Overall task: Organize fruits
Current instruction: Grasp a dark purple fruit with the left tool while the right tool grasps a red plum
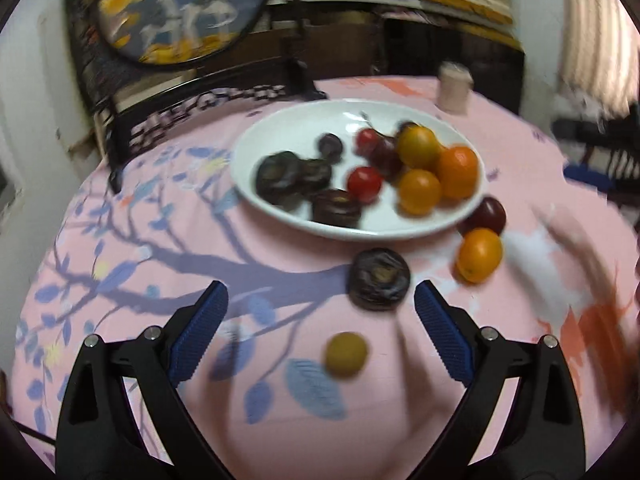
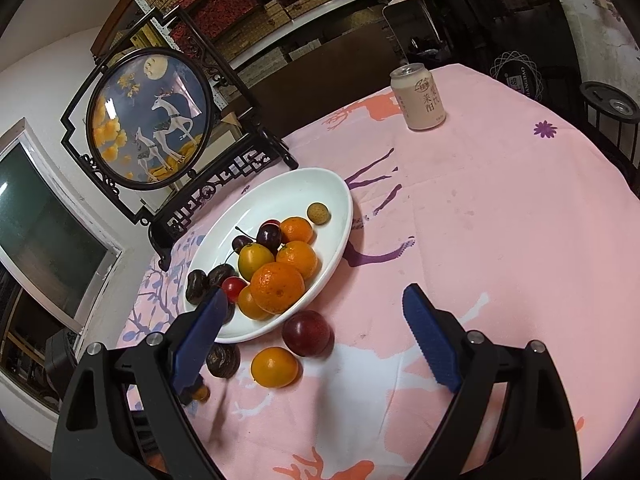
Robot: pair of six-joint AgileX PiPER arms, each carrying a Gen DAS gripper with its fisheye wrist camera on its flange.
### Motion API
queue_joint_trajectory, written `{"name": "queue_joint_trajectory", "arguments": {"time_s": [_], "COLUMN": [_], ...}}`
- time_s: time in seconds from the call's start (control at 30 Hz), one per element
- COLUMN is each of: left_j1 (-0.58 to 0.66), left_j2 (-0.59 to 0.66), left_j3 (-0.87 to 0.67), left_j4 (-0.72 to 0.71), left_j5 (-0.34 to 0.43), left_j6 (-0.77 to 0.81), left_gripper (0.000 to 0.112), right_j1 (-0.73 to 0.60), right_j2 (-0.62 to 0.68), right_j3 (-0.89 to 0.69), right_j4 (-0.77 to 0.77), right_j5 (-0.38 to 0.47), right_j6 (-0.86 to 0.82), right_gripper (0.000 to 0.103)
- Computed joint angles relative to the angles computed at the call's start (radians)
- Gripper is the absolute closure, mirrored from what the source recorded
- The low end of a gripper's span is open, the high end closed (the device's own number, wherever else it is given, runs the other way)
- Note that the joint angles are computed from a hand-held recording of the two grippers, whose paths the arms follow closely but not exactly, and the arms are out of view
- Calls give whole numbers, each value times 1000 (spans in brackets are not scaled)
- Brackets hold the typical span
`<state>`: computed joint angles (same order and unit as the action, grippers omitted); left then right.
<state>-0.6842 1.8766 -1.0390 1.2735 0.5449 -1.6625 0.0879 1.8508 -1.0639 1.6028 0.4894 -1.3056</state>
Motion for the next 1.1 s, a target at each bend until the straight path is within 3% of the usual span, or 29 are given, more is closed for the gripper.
{"name": "queue_joint_trajectory", "arguments": {"time_s": [0.1, 0.17, 0.27, 0.47, 0.57, 0.73, 0.9, 1.1], "left_j1": [-5, 3, 31, 59, 77, 75, 105, 109], "left_j2": [72, 94, 93, 111, 94, 51, 13, 23], "left_j3": [-91, -121, -117, -127, -102, -44, -2, -18], "left_j4": [-87, -114, -149, -244, -241, -152, -113, -168], "left_j5": [32, 29, -59, -146, -187, -148, -145, -138], "left_j6": [116, 159, 202, 308, 282, 164, 90, 155], "left_gripper": [18, 28, 49, 70, 71, 71, 71, 70], "right_j1": [1, 2, 2, 14, 18, 21, 59, 61], "right_j2": [5, 3, 3, 12, 16, 57, 87, 140], "right_j3": [-4, -3, -3, -15, -19, -62, -91, -132], "right_j4": [-10, -7, -11, -55, -68, -183, -283, -321], "right_j5": [1, -3, -4, -12, -9, 87, 108, 89], "right_j6": [12, 9, 11, 46, 50, 132, 188, 239], "right_gripper": [14, 14, 14, 14, 14, 14, 42, 52]}}
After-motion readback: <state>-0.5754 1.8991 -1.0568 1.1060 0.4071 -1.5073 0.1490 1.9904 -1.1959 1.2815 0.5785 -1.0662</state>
